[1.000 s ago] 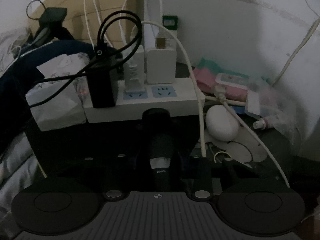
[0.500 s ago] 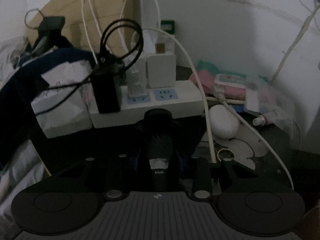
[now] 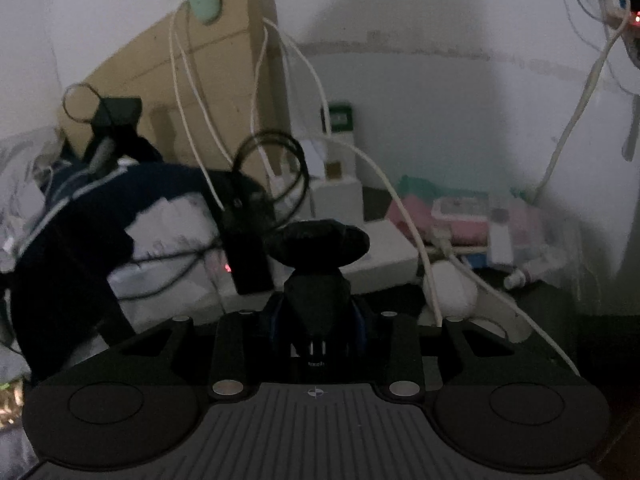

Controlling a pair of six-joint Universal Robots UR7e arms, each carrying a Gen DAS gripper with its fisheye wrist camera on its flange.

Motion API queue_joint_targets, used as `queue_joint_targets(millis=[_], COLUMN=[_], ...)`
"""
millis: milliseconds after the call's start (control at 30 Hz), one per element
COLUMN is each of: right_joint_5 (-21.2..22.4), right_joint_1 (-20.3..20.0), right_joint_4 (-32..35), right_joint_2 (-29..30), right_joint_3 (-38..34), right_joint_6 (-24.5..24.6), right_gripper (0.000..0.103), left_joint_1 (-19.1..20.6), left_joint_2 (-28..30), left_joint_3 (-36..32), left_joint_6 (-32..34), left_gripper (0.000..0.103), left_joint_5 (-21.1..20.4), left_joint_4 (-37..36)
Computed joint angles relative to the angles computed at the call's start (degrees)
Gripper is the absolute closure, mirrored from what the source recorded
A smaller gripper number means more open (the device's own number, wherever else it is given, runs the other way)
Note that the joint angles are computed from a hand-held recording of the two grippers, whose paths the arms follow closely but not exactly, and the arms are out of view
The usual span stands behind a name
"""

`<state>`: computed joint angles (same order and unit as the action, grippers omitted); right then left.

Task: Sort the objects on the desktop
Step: 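Close the right gripper on the black electric shaver and lift it, then carry the black shaver with the right gripper into the cardboard box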

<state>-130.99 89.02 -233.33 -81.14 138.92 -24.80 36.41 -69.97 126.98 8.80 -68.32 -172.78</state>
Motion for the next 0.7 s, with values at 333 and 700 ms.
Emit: queue_joint_targets(millis=[333,700], right_joint_5=[0.2,-0.3], right_joint_1=[1.0,7.2], right_joint_4=[-3.0,-4.1], right_joint_2=[0.2,1.1], right_joint_3=[-0.4,-2.6], right_joint_6=[-0.6,-4.9], right_gripper=[0.066,0.066], left_joint_1=[-0.3,-0.5], left_joint_2=[-1.1,-1.9], left_joint_3=[0.9,1.0], left_joint_6=[-0.2,-0.8], left_gripper=[0.0,0.0], left_joint_5=[0.7,0.9], left_joint_4=[-0.3,-1.1])
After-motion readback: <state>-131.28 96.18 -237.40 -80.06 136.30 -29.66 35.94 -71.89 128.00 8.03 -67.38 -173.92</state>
